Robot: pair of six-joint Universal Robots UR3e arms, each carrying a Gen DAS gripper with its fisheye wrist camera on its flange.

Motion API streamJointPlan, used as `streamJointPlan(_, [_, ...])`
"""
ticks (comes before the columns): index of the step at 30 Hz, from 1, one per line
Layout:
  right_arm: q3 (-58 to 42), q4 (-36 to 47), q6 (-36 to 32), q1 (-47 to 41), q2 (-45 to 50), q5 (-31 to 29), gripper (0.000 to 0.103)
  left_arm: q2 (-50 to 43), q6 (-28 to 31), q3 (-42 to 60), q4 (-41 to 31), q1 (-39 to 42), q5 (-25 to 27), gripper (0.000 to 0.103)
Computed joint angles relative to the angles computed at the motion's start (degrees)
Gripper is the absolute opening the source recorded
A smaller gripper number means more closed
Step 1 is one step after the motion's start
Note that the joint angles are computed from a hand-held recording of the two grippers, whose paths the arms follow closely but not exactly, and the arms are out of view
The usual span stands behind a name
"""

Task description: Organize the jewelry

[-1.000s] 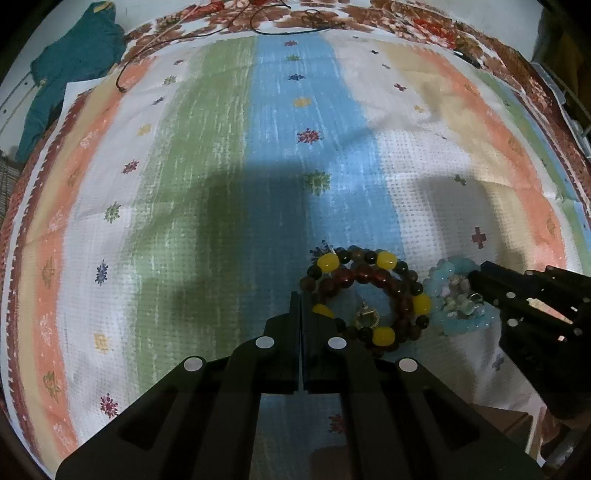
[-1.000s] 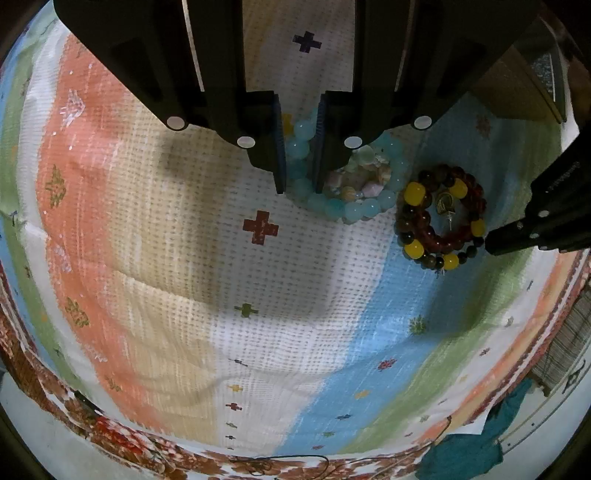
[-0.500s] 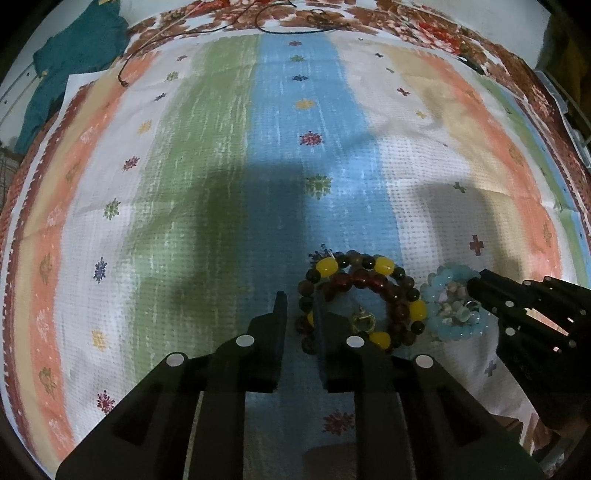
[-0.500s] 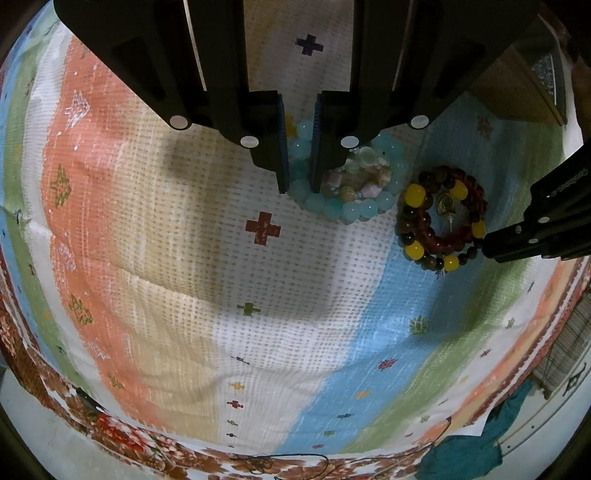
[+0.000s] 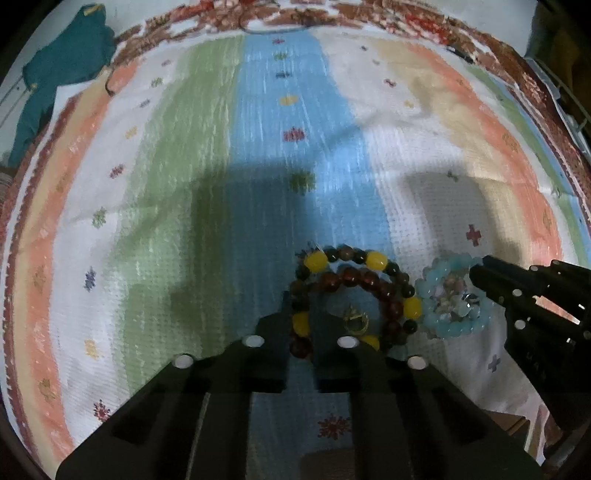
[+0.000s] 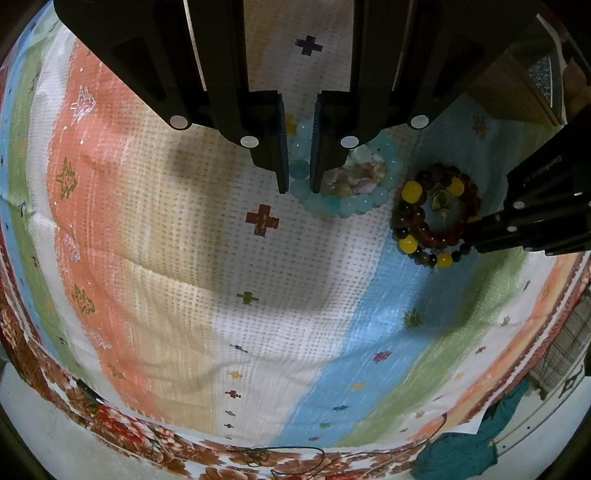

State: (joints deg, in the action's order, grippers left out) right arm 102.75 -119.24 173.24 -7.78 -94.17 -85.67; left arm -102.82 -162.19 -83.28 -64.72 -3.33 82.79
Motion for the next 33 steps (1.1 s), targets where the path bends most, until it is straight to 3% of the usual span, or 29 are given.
streamJointPlan(16, [-2.4, 2.5, 0.0, 0.9, -3.6, 1.0, 0.012, 1.5, -0.8, 1.0, -2.5, 0.6, -1.0, 0.000])
streamJointPlan(20, [-2.3, 2.5, -0.2, 0.8, -3.4, 0.9, 0.012, 0.8, -1.6, 1.7, -3.1, 0.8, -1.0, 0.005])
streamJointPlan(27, [-1.9, 2.5, -0.5, 0.5, -2.9, 0.8, 0.012, -0.6, -1.8, 2.7, -4.1, 1.1, -2.1, 0.025])
streamJointPlan(33, [-1.8, 2.3, -0.3, 0.5, -2.3, 0.6, 0.012, -1.7, -1.0, 2.6, -3.9, -0.5, -0.1, 0.025])
